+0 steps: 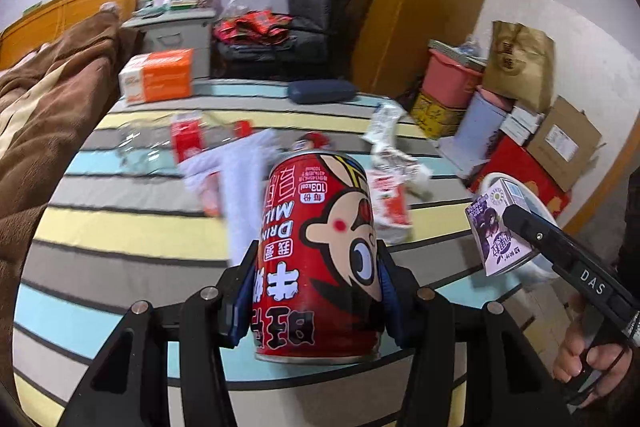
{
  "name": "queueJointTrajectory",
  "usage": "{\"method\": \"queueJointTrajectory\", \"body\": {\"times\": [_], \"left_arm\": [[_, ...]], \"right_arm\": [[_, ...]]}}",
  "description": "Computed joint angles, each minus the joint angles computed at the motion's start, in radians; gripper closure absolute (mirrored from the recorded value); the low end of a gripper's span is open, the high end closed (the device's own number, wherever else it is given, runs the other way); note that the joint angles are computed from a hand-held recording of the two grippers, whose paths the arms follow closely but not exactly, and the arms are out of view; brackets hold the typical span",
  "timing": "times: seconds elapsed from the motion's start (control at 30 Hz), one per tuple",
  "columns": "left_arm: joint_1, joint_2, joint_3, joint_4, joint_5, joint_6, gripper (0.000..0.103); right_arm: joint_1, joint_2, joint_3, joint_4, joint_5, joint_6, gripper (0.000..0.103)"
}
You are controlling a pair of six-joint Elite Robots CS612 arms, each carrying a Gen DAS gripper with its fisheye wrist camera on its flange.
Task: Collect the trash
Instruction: 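Carry the can and carton with both tools over the white trash bin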
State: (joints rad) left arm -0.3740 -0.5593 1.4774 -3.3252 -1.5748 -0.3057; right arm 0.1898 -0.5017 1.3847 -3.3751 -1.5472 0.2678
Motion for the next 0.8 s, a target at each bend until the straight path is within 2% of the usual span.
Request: {"method": "queueJointTrajectory", "body": {"times": [0.27,0.53,0.67,0.8], "left_arm": [[-0.039,0.024,-0.080,0.039,-0.064,0.047,0.049],[-0.080,0.066,-0.186,0.116,-0.146,0.105,0.049],[-0.102,0.089,-0.239,0.157,-0.180,0.134,0.049],[-0.124,0.115,-0.294,0.220,-0.215,0.156,0.049]], "right_arm": [[-0.037,-0.024,0.040,-0.024,-0.042,0.011,0.059],[-0.080,-0.042,0.077,-0.028,-0.082,0.024,0.059],[-0.102,-0.044,0.080,0.009,-0.082,0.015,0.059],[-0.118,-0.043,0.086,0.045,-0.111,0.020,0.059]]}}
